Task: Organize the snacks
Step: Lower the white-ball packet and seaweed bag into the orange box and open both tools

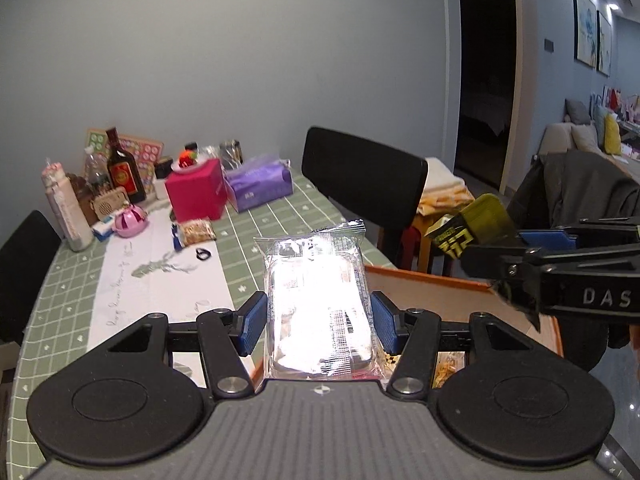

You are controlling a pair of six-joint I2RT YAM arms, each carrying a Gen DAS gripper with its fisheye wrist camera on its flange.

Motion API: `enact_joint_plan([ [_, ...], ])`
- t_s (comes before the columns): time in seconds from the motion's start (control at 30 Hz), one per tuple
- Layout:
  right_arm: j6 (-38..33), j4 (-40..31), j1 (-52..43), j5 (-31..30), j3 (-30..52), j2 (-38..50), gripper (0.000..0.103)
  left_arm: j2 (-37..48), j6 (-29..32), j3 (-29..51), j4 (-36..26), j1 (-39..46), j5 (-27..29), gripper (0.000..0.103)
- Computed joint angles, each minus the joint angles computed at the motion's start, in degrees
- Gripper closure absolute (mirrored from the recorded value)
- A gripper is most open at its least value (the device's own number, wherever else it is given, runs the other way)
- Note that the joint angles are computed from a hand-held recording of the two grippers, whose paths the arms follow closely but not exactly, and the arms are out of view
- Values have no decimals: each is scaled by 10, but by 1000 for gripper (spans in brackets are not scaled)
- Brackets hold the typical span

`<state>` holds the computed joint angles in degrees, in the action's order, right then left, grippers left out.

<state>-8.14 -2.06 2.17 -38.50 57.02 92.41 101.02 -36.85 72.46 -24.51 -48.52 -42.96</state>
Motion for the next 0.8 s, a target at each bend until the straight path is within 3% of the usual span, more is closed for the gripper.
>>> enact_joint_plan([
  [0.3, -13, -21, 37, 32, 76, 134, 60, 79, 8, 21, 22, 40, 64, 39],
  [0.8, -10, -66, 62, 71, 176, 256, 60, 162, 17, 66, 15, 79, 128, 39],
])
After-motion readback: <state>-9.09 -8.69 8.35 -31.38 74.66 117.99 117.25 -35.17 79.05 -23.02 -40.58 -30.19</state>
